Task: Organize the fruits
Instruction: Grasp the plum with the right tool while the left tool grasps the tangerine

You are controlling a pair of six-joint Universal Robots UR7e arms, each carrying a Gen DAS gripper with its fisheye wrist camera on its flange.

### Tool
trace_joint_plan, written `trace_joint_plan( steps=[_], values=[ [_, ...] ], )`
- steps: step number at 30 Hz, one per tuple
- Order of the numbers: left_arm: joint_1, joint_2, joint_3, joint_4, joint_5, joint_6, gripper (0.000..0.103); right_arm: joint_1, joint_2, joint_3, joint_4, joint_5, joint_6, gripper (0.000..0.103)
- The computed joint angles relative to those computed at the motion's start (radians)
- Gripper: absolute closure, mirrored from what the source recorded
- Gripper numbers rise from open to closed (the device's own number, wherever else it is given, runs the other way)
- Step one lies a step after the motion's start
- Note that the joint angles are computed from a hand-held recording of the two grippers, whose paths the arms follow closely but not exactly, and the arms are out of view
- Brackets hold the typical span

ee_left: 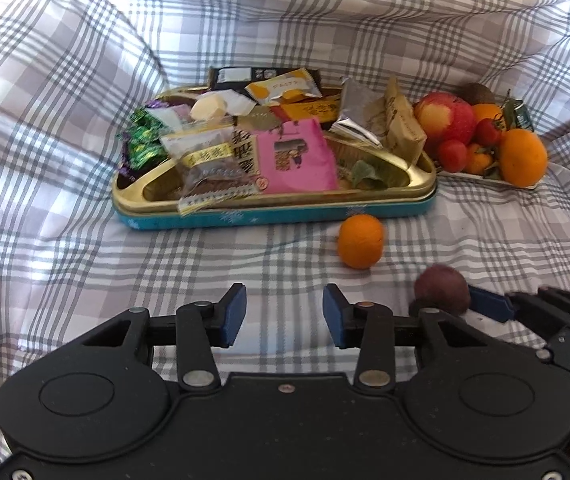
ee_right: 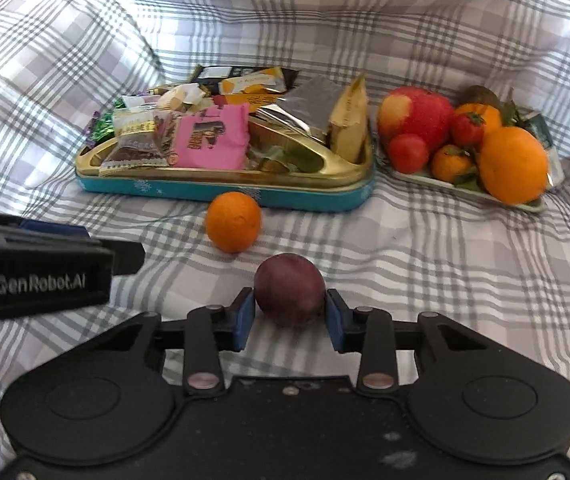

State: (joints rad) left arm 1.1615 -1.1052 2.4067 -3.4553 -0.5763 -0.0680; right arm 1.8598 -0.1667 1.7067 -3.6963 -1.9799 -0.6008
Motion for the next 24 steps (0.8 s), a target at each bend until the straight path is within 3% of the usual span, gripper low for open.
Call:
trace_joint_plan(
  steps=[11, 17, 24],
  values=[
    [0.009, 0.035, -0.053, 0.004, -0.073, 0.031, 0.054, -0.036, -0.074, 0.109, -0.043, -0.043, 0.068, 0.065],
    [0.005, 0.100, -0.091, -0.083, -0.058, 0.127, 0.054, -0.031, -0.055, 0.119, -0.102, -0.082, 0.002, 0.065],
    [0.033, 0.146, -0.149, -0.044, -0.058, 0.132, 0.054, -0.035, -0.020, 0.110, -0.186, -0.074, -0.047, 0.065]
  ],
)
